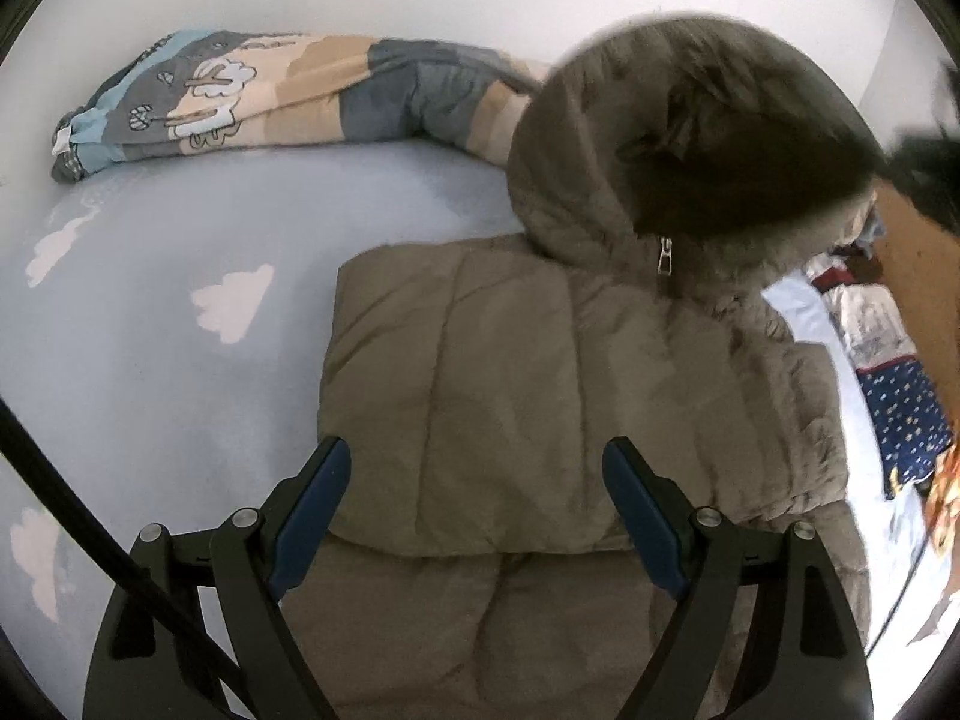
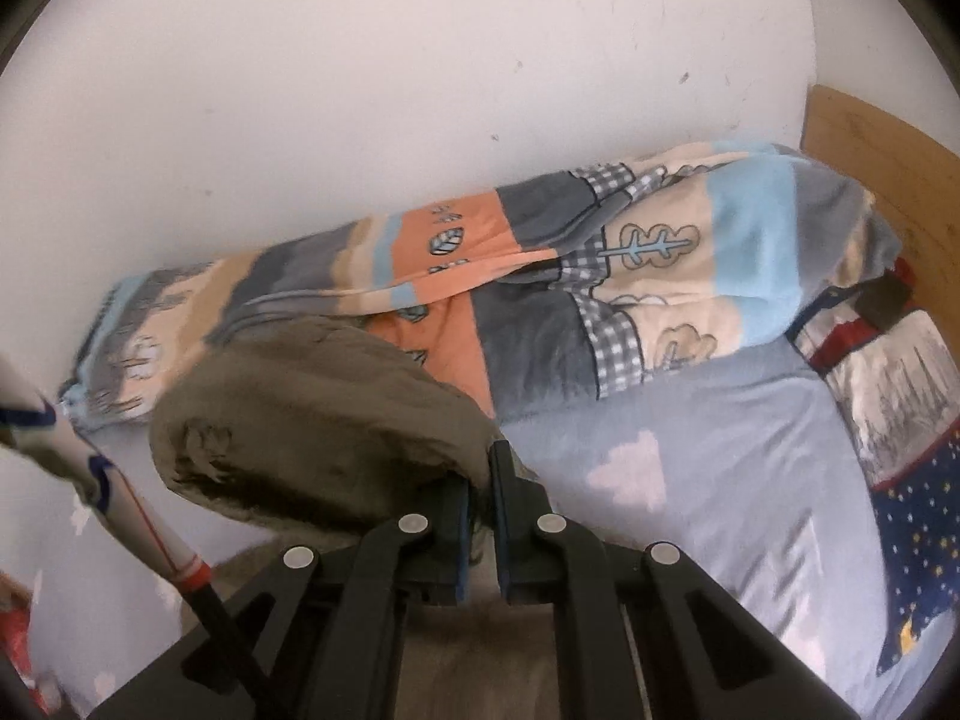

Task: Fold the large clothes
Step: 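Fold the hood over the jacket body and open the right gripper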

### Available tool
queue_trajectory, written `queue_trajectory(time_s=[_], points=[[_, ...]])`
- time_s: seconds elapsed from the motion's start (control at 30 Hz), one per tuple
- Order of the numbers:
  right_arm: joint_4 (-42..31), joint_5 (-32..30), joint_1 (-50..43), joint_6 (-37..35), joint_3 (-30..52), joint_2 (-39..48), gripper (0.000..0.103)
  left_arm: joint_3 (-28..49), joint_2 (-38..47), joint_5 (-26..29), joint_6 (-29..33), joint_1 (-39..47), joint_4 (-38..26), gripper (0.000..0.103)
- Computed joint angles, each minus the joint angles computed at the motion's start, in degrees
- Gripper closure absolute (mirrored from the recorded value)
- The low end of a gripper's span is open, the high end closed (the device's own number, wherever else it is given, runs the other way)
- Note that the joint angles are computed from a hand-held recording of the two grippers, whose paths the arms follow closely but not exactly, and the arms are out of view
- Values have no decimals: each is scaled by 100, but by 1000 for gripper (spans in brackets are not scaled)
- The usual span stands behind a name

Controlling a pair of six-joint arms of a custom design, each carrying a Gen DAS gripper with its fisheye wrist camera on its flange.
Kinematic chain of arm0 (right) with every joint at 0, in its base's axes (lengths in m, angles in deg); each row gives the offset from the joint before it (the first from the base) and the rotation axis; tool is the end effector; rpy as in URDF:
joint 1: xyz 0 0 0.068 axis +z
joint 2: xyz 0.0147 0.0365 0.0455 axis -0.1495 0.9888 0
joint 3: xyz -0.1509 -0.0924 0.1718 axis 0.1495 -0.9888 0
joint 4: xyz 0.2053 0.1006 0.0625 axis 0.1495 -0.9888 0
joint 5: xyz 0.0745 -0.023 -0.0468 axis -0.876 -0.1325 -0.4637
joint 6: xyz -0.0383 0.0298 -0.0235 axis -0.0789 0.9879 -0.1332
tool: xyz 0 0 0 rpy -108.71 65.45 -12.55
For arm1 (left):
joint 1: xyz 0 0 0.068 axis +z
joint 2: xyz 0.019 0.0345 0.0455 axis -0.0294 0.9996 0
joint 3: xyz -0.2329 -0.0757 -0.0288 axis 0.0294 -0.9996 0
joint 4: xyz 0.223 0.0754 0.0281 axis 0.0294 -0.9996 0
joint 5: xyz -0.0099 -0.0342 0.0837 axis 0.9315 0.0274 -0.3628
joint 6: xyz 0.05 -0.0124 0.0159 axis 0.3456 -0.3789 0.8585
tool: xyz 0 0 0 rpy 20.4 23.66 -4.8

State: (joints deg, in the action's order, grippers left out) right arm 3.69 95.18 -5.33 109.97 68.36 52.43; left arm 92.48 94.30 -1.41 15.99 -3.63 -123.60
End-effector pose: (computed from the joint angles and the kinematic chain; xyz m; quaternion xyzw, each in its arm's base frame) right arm 0.3290 0.0103 0.3937 0.2147 0.8851 -0.0117 0.4127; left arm 0.2931 -0.0230 0.2814 0.1473 0.9312 -0.1594 0.2927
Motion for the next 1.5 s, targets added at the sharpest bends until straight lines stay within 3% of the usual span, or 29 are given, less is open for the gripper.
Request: queue_trajectory(time_s=[0.17, 0.3, 0.4, 0.47, 0.77, 1.1, 1.27, 1.43, 1.5], points=[[342, 325, 672, 413, -2355, -2136, 96, 324, 79, 933, -360, 267, -403, 18], [671, 701, 1420, 1298, -4324, -3501, 96, 408, 76, 1057, -408, 248, -517, 18], [927, 1023, 1893, 2008, -5447, -4003, 96, 341, 43, 1039, -430, 219, -435, 18], [1322, 839, 1855, 2535, -6280, -4229, 96, 306, 71, 1055, -483, 222, -356, 18], [1490, 1270, 2124, 2293, -6531, -3007, 96, 224, -31, 929, -693, -189, -62, 18], [2012, 724, 1690, 1933, -6821, -2973, 95, 314, -670, 265, -949, -1195, 85, 18], [2089, 398, 1526, 1924, -6980, -3215, 94, 980, -88, -333, -1442, -2123, 77, 18], [2029, 162, 1391, 1830, -6991, -3348, 94, 1119, 906, -1696, -1398, -2542, 159, 18], [2110, -73, 1206, 1757, -7085, -3465, 94, 993, 1239, -1582, -1424, -2390, 204, 18]])
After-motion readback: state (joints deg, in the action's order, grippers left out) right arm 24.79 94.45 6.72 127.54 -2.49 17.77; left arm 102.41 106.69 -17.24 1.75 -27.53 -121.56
